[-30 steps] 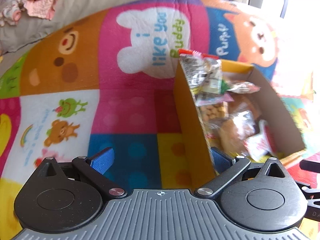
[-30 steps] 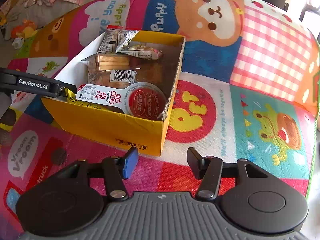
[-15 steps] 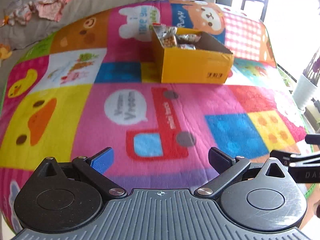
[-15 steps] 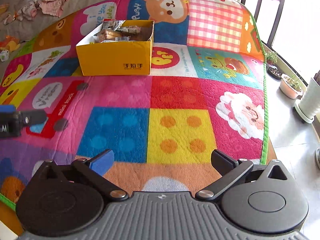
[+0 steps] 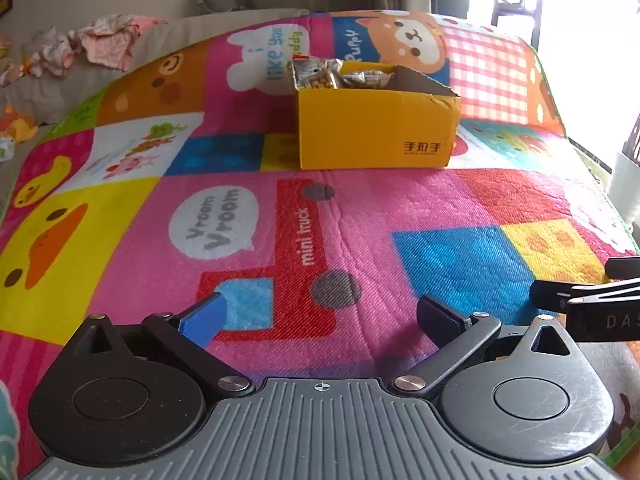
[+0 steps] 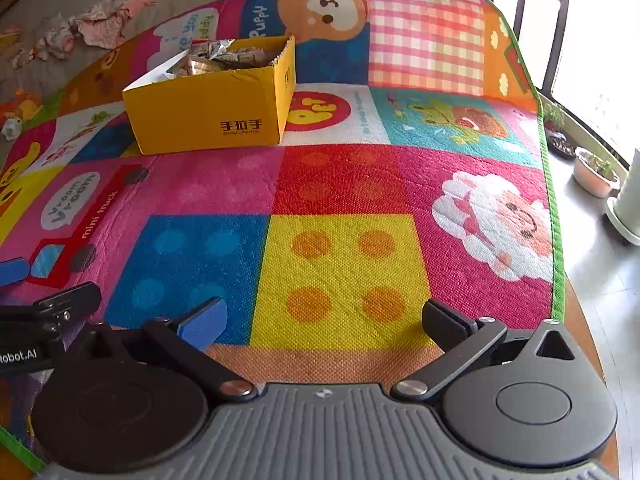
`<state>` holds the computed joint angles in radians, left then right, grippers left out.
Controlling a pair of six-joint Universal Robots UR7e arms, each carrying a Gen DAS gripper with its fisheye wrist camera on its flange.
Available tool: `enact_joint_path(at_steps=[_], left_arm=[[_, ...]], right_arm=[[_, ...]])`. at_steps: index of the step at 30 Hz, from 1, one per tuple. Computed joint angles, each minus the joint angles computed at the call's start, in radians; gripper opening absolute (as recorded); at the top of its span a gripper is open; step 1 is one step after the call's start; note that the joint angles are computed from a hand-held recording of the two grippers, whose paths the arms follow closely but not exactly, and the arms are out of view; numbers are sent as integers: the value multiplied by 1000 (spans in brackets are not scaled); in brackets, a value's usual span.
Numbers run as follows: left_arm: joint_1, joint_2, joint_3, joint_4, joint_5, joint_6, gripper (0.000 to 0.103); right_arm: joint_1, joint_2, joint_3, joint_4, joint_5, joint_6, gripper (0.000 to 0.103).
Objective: Organize objects
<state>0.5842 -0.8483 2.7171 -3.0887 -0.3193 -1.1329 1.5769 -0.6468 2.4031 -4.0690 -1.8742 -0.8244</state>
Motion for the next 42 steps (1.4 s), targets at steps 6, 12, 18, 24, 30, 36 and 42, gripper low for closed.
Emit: enact_joint_path(at_steps=[6,12,18,24,30,36,42], left_arm=[[38,100,-45,-191,22,158,103],[41,99,-48,-179,24,145,103],[39,97,-46,-174,24,140,103],[38,94,-47,-163,23,131,103],[36,91,-43,-161,21,131,103],[38,90,-46,-158,22,135,103],[37,89,-45,-158,21,135,103]], right_arm=[[-32,63,-15,-122,80,-51,103],[-43,68,-13,-136,97,-51,103],[-58,44,-9,-96,122,-62,103],[-58,38,-19,-71,128,-73,103],[-60,39,-18,-71,133,-67,103],[-60,40,-18,-75,131,-67,103],[-60,40,-17,-75,132,-67,103]])
